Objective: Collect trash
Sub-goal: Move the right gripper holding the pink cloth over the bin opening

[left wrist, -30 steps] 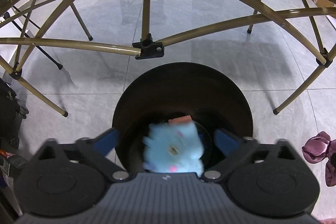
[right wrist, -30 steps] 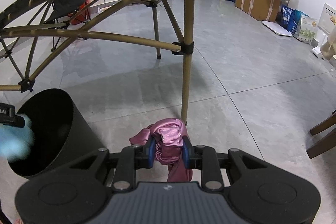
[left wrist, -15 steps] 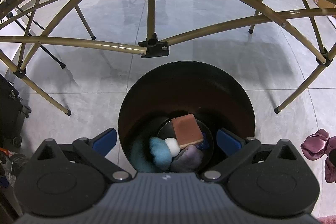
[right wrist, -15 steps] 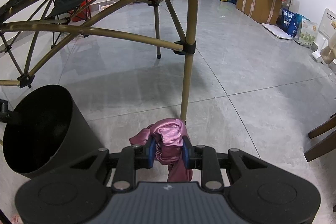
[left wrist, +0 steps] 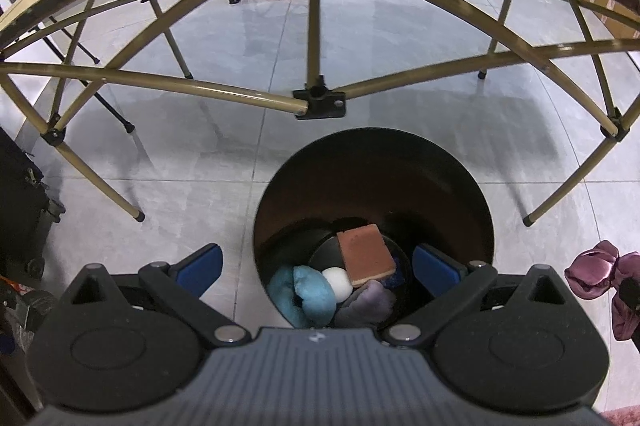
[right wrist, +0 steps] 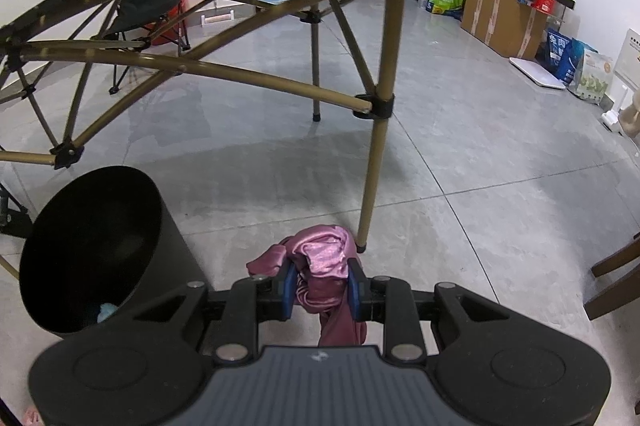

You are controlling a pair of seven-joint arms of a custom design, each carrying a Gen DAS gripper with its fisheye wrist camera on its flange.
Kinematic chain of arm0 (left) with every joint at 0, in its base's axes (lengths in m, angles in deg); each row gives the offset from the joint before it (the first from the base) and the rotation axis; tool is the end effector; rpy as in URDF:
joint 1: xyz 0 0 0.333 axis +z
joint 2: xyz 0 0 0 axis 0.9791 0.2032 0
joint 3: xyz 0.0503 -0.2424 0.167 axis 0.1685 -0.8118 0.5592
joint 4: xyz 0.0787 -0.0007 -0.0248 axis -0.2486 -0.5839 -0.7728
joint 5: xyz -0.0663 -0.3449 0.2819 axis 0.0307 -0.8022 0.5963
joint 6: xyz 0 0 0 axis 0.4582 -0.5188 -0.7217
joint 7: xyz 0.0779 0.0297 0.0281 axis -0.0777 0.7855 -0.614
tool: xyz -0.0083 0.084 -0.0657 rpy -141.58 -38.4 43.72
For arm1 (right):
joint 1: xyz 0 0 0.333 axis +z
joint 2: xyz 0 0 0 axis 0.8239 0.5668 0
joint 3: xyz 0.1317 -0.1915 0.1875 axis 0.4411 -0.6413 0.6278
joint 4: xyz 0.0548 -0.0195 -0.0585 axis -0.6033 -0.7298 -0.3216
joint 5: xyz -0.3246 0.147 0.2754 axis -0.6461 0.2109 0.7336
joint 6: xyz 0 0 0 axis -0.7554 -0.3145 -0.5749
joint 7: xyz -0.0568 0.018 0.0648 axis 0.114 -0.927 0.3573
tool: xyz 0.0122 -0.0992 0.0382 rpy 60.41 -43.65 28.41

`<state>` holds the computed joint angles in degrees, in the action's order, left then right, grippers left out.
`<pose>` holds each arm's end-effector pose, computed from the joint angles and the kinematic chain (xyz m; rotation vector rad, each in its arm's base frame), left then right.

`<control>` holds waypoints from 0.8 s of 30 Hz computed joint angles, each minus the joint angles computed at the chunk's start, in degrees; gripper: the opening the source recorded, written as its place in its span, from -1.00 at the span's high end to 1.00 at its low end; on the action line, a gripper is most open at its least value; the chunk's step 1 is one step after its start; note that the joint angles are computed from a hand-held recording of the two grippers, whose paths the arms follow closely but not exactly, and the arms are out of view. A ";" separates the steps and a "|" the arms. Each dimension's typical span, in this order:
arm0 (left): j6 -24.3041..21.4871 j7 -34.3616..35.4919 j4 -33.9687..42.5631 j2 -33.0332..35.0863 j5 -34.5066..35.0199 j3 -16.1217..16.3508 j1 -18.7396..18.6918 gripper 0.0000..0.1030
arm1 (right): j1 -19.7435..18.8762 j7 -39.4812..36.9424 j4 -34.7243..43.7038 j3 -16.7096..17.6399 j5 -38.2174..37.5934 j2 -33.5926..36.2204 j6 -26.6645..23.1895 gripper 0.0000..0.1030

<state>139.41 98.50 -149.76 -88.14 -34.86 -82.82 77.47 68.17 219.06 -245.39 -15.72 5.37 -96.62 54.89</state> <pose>0.4687 -0.1269 0.4971 -1.9262 1.8877 -0.3939 0.3898 0.1517 0.4625 -1.6381 2.0312 -0.7239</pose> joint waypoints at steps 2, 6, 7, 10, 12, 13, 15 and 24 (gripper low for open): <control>0.16 0.13 -0.46 -0.77 -0.13 0.41 0.10 -1.00 | 0.19 0.02 0.43 0.32 -0.09 0.28 0.22 0.52; 0.56 0.67 -1.41 -2.31 -0.47 0.99 0.57 -1.00 | 0.51 0.27 1.40 0.98 -0.49 1.02 0.96 0.52; 0.67 0.86 -1.65 -2.68 -0.61 1.15 0.72 -1.00 | 0.60 0.38 1.74 1.18 -0.62 1.32 1.15 0.52; 0.71 1.25 -2.21 -3.57 -0.90 1.44 1.35 -1.00 | 1.11 0.41 2.76 1.50 -0.90 2.26 1.85 0.52; 0.70 1.48 -2.67 -4.25 -1.14 1.67 1.77 -1.00 | 1.46 0.44 3.51 1.87 -1.14 2.98 2.24 0.52; 0.76 1.66 -2.99 -4.69 -1.27 1.85 1.97 -1.00 | 1.64 0.50 3.90 2.04 -1.24 3.34 2.43 0.52; 0.85 1.92 -3.43 -5.37 -1.48 2.00 2.41 -1.00 | 1.77 0.96 5.01 2.61 -1.59 4.62 3.00 0.52; 0.73 3.23 -5.52 -8.25 -2.27 3.19 4.94 -1.00 | 2.71 2.84 10.20 4.40 -4.02 10.60 4.60 0.52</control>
